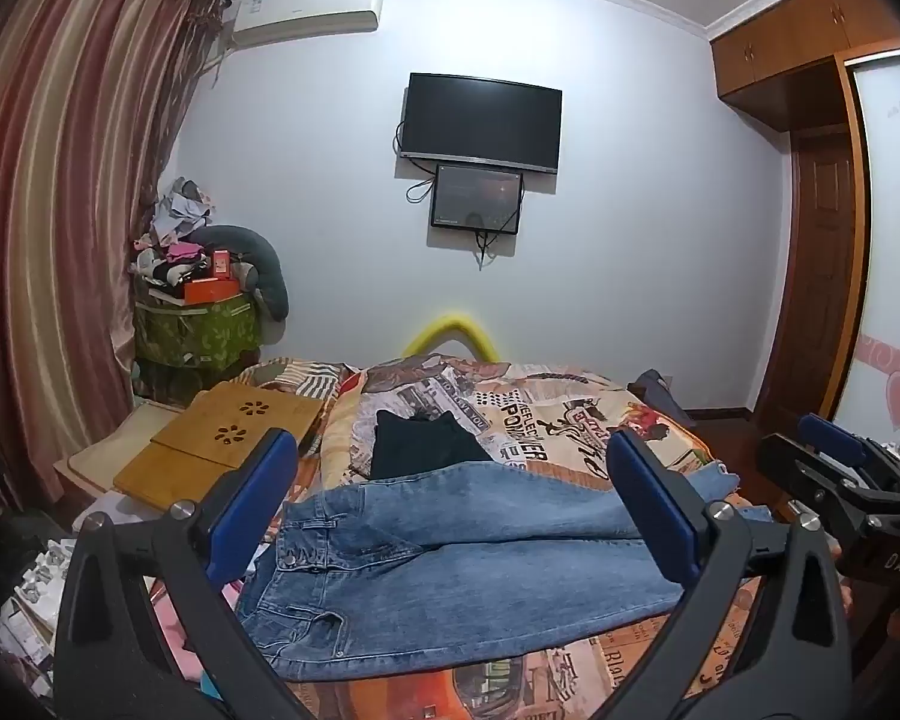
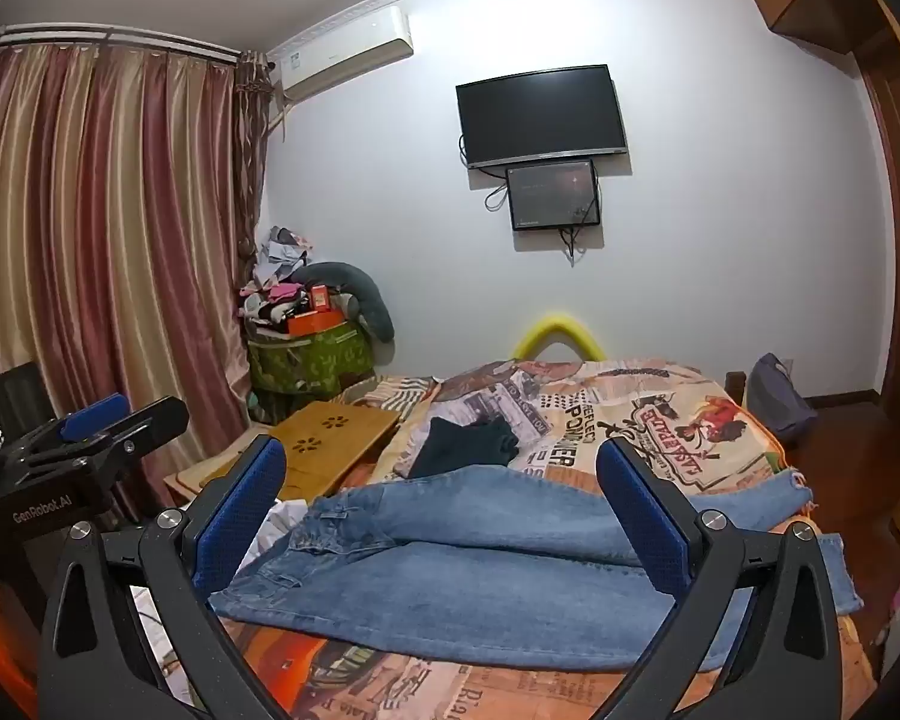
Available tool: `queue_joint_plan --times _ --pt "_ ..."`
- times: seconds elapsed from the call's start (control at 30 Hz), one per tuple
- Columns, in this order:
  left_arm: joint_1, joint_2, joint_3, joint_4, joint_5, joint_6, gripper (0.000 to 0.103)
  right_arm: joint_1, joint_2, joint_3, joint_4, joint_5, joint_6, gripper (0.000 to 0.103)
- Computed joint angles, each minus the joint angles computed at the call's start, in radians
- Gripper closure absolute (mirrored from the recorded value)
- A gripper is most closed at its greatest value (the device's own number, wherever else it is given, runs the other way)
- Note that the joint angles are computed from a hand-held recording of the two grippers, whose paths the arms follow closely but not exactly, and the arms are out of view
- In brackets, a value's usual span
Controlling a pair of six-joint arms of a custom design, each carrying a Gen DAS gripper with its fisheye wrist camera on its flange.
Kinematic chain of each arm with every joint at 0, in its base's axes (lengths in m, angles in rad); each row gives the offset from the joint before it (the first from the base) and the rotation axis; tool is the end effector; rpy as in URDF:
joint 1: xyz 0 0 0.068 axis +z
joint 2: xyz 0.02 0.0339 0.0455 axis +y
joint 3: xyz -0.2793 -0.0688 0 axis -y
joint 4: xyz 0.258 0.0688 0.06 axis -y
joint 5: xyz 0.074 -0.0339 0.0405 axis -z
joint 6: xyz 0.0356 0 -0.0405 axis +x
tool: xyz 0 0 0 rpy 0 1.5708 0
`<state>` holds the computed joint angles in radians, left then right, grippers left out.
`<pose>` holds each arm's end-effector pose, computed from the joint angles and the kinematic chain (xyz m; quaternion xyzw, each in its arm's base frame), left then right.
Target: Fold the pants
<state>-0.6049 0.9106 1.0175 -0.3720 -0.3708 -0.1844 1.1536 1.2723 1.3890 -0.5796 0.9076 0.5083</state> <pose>0.1737 -0.1044 0.3932 0.0534 0.7869 -0.0944 0.6074 0.1362 0.2382 0.4273 -0.0237 0.7981 0.0979 0.5941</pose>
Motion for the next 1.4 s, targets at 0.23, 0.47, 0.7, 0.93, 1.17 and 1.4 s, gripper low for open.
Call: queue_joint_plan --times 0.23,0.47,0.7,0.93,1.17,1.4 --pt "-0.043 0.037 0.005 0.022 -0.044 0.008 0.0 -0.004 -0.009 -0.001 -0.016 -0.003 0.012 0.0" --pt "-0.01 0.012 0.01 -0.009 0.011 -0.001 0.0 -0.018 -0.027 -0.015 -0.025 -0.007 0.014 0.0" --pt "-0.01 0.017 0.013 -0.009 0.016 -0.002 0.0 -0.02 -0.035 -0.015 -0.033 -0.002 0.014 0.0" --pt "-0.012 0.019 0.011 -0.006 0.013 -0.002 0.0 -0.025 -0.043 -0.016 -0.041 -0.002 0.014 0.0" --pt "-0.01 0.027 0.023 -0.006 0.016 0.004 0.0 -0.021 -0.036 -0.009 -0.046 0.006 0.019 0.0" --pt "-0.018 0.029 0.022 -0.003 0.007 0.003 0.0 -0.023 -0.039 -0.011 -0.047 0.005 0.02 0.0"
